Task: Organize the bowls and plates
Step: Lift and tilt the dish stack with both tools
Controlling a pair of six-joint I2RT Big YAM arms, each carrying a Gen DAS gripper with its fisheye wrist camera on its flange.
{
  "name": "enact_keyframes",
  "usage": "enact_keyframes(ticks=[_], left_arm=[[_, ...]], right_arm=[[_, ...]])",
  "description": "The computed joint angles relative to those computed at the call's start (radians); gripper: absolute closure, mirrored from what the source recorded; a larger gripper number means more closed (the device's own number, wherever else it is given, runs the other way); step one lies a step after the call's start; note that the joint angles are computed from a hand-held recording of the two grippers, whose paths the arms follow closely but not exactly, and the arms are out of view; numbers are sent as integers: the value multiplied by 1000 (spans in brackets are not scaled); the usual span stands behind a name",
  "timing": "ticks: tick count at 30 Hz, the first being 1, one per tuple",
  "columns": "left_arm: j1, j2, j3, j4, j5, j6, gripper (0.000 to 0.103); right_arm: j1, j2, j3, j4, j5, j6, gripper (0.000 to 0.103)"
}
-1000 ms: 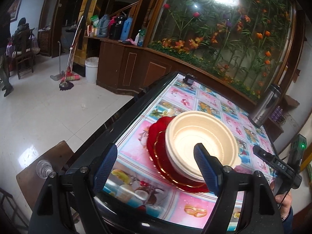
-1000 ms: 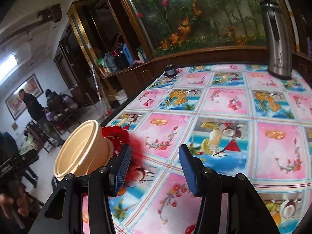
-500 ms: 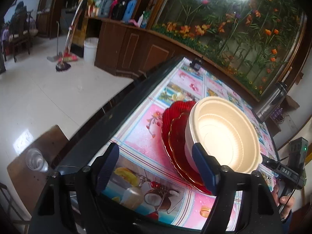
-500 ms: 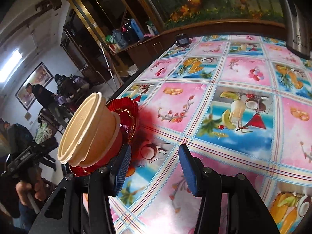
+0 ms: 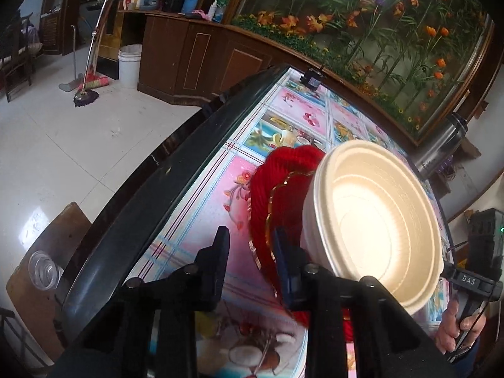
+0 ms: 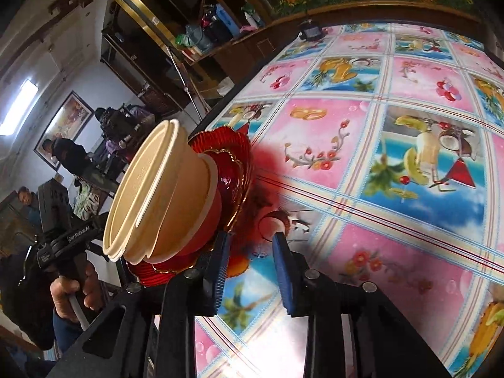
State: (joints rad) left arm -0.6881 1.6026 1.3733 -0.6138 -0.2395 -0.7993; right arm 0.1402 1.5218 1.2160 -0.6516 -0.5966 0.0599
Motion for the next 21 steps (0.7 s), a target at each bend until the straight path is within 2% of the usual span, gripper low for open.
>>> enact_keyframes(ticks=[2,4,8,12,14,16,19,21], left_arm=[[4,18,20,-11,12,21,83],[7,24,26,-10,17,27,83],[11,25,30,-14,19,24,83],[23,25,23,-2,34,19,83],[27,24,21,-1,38,23,84],[29,30,30,-7,41,37,90],[32,39,42,-18,48,57,94],[30,49,56,-32,40,68,96]], right_arm=[[19,12,28,-15,48,-2,83],[27,22,46,-23,75,10,84],[18,33,65,-38,51,31,85],[10,7,46,0,57,57,85],[11,26,68,-29,33,49,85],[19,44,84,-53,11,44,85],[31,63,102,-78,-10,35,85],[46,65,112,-82,42,28,85]])
